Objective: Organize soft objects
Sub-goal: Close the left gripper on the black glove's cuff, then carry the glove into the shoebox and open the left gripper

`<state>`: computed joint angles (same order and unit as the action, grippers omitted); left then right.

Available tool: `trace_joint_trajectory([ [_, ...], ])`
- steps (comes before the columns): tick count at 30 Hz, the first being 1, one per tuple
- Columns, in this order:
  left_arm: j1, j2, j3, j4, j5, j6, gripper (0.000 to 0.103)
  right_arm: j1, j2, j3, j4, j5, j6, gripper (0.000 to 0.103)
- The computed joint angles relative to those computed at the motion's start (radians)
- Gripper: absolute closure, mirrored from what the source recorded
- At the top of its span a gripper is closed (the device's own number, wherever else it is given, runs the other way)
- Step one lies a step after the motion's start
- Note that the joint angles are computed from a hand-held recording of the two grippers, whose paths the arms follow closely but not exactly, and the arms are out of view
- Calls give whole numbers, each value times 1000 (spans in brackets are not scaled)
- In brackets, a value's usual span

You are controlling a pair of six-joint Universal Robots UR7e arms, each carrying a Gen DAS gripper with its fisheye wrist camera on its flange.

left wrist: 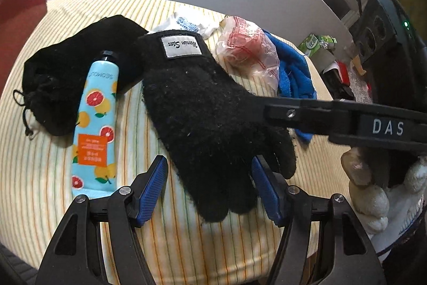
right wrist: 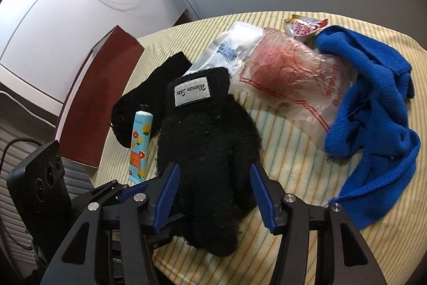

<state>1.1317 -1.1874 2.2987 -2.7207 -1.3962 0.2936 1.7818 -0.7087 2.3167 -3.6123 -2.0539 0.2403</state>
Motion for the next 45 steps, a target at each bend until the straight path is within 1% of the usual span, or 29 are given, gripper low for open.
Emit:
trace_joint_trajectory([
  [2,0,4,-3,-1,-2,4,40,-2,3,-7,13,1,-5,58],
  [5,7,9,-11,1,-14,14,49,-11,10,-16,26,18,-11,70],
  [7,11,13,-13,-4,-18,24,60,-12,15,-20,33,21,-8,74],
  [8,12,14,-13,-9,-20,27,63,-12,14,-20,35,22,-10,78],
  [9,15,14,-13,-17,-20,31,72,-11,14,-20,37,25,-9,84],
  [10,14,16,-13,-26,-20,31,81,-12,13,-19,37,29,-7,87],
  [11,16,18,-16,-29,-22,33,83,-13,11,-16,36,35,-6,92],
  [13,22,17,-22,-24,-33,43,88,-10,11,-17,35,35,-3,93],
  [18,24,16,-24,-25,-48,53,91,11,16,-15,19,18,5,95],
  [23,24,-22,-18,-18,-72,66,92,50,13,-18,16,-19,5,96],
  [27,17,-56,-13,-11,-93,80,92,101,1,-23,15,-60,6,96],
  [33,16,-115,-8,2,-128,94,92,167,-16,-40,28,-100,12,96],
  [39,29,-196,-26,28,-168,109,92,243,-27,-97,69,-132,-1,96],
  [45,57,-258,-80,47,-180,133,92,307,8,-224,128,-130,-56,96],
])
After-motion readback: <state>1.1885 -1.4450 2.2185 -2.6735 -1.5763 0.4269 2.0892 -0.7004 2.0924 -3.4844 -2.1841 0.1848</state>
